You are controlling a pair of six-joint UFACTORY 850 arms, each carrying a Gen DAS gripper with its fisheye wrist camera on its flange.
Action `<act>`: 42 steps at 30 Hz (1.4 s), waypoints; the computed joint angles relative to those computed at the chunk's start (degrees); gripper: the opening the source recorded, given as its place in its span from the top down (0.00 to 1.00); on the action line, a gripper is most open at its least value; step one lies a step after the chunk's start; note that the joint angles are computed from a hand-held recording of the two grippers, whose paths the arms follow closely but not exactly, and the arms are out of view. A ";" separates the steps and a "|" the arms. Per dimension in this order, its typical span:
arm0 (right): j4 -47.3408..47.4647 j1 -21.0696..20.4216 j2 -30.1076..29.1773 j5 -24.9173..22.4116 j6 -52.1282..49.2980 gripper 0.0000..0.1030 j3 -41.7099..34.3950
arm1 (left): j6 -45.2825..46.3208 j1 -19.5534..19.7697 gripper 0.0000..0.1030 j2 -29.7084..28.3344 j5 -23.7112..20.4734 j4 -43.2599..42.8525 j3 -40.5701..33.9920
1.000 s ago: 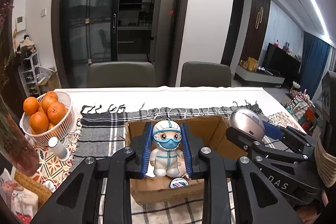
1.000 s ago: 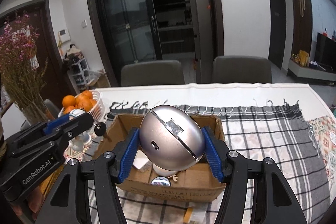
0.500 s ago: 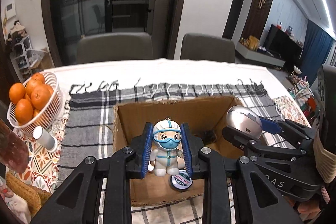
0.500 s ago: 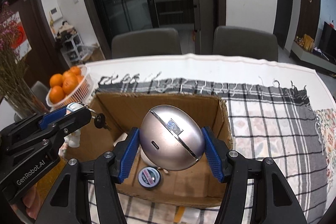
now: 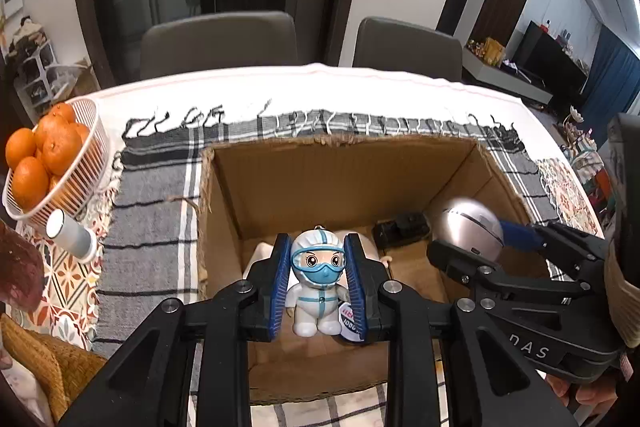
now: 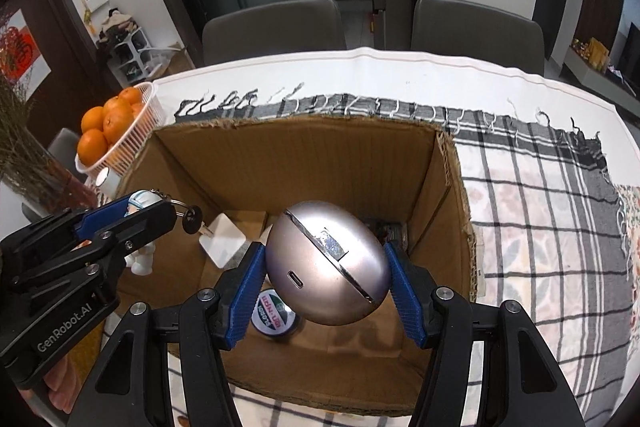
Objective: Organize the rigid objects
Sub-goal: 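Lower into the box and open both tools, releasing figurine and speaker, then withdraw both tools and move toward the orange comb and pill bottle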
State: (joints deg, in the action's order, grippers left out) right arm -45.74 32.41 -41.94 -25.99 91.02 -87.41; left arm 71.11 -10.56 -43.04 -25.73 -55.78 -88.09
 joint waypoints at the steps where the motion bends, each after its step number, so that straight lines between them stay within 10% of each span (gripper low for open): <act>1: -0.11 0.12 -0.19 -0.56 -0.32 0.41 -0.26 | 0.07 0.06 0.72 -0.05 0.06 -0.29 0.09; 42: -31.79 13.19 9.54 -11.87 41.66 0.39 14.26 | 61.55 4.59 0.53 22.42 5.91 -63.16 33.12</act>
